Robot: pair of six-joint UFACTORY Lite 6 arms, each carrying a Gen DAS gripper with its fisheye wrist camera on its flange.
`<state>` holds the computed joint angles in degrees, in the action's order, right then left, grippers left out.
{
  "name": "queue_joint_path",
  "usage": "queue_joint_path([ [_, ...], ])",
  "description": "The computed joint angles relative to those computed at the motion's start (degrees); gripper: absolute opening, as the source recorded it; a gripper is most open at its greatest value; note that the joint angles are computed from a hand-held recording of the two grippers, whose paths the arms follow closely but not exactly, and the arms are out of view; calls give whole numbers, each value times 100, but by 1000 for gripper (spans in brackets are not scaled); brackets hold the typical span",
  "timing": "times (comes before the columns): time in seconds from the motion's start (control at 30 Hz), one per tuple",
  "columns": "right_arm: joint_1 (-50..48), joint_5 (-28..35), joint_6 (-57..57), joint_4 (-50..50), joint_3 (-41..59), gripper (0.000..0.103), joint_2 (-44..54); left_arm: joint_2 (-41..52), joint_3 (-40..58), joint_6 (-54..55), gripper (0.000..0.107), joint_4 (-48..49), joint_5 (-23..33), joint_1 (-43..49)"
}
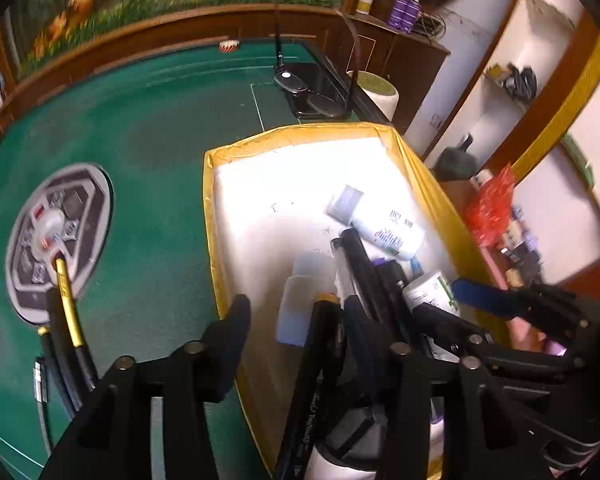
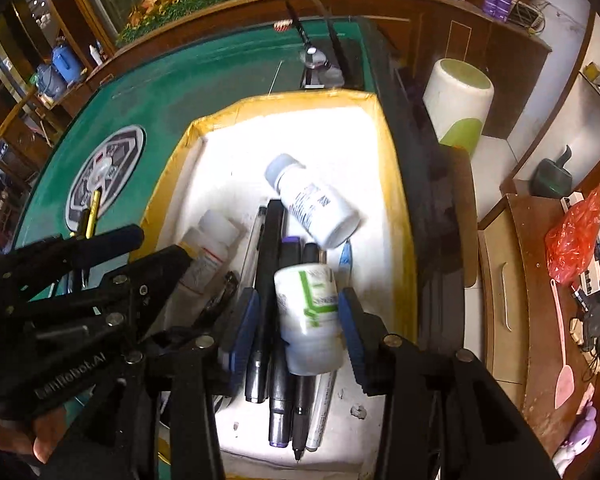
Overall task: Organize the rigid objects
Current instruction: 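Move both tools back to the pens on the table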
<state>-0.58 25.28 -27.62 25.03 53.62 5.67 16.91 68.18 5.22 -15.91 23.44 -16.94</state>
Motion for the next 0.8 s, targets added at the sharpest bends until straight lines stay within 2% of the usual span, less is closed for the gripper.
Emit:
queue_joint_path([
  [0.17, -140, 253, -286, 425, -60, 44, -329, -246, 30, 649, 55, -756, 208, 309],
  [0.33, -186, 421, -358, 654, -144, 44, -715, -666, -156, 1022, 61, -1144, 433, 633],
  [0.4, -257, 751, -647, 1060, -148, 44, -816, -893, -369, 1265, 61, -1390, 484, 869],
  [0.43, -317, 1121, -1031, 1554, -146, 44, -831, -984, -446, 1320, 61, -1454, 521, 999],
  [0.5, -334, 1834, -1742, 2410, -124, 44, -688, -1179, -634, 1594, 61, -1789, 583, 1347],
  [0.63, 111, 2399, -1980, 2944, -42, 44, -178, -1558, -940, 1827, 61, -2050, 580, 1982],
  [0.8, 810, 2296, -2128, 3162, 104, 44, 164, -1811, -1183, 2102, 61, -2116, 761, 2593],
])
